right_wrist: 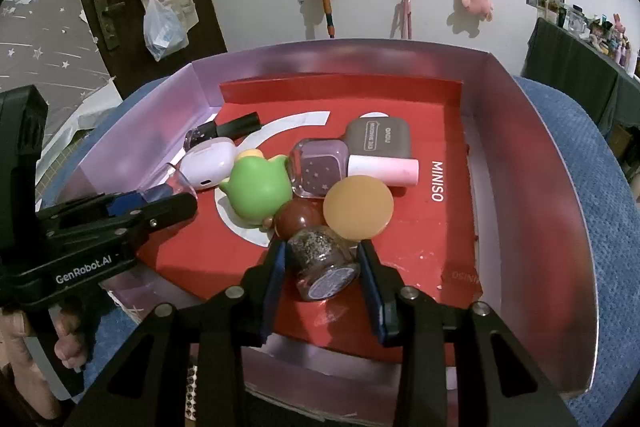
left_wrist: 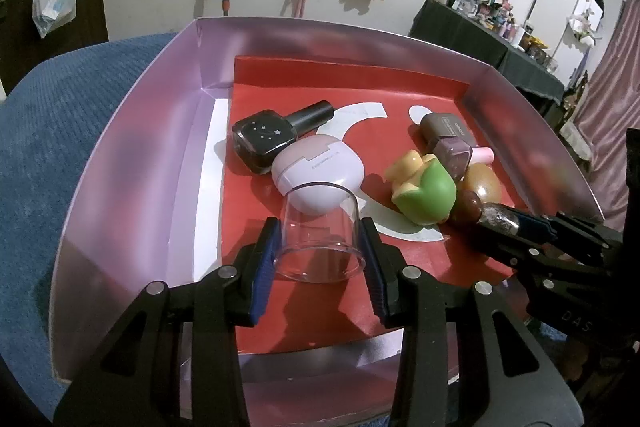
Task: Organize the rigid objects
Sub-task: 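Lower left gripper's clear cup into box while right gripper lowers and releases glass jar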
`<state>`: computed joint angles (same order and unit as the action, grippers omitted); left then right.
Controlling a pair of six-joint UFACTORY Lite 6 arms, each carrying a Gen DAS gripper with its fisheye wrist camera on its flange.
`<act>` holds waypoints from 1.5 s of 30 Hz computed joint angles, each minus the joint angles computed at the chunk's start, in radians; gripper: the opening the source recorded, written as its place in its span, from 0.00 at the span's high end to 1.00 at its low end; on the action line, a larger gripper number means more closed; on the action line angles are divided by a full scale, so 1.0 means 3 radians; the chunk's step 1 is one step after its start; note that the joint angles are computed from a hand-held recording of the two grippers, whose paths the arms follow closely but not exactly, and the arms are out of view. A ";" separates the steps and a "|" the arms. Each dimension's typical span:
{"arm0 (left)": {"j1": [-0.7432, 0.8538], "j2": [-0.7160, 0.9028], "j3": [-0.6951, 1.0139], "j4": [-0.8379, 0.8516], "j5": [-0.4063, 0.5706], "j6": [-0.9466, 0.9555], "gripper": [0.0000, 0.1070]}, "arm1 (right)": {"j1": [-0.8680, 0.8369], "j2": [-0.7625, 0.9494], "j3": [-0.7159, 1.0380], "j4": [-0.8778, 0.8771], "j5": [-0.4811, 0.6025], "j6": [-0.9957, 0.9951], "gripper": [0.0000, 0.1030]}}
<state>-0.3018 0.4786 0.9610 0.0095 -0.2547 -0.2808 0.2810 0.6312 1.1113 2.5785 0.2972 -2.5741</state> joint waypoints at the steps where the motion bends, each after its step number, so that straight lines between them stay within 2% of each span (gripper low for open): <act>1: 0.0001 0.0000 -0.0001 -0.0004 -0.0002 0.0009 0.65 | -0.0003 0.0009 0.0003 0.0004 0.0005 -0.0006 0.62; 19: -0.0001 0.0000 0.0008 -0.0050 0.0002 0.0054 0.65 | -0.0005 0.0020 0.0015 -0.0004 0.0006 0.0007 0.62; 29: -0.0041 0.0038 0.0077 -0.0633 0.0039 0.0589 0.65 | 0.0011 0.0053 0.0060 0.0237 -0.0018 -0.0176 0.62; 41: -0.0016 0.0066 0.0062 -0.0253 -0.0019 0.0223 0.62 | 0.0017 0.0044 0.0057 0.0235 -0.0034 -0.0178 0.62; 45: 0.0044 0.0056 0.0037 0.0258 -0.0063 -0.0231 0.54 | 0.0013 0.0044 0.0062 0.0208 -0.0032 -0.0150 0.62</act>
<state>-0.2886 0.4955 0.9722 0.0868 -0.2736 -0.3502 0.2850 0.6444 1.1297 2.6410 0.2874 -2.6192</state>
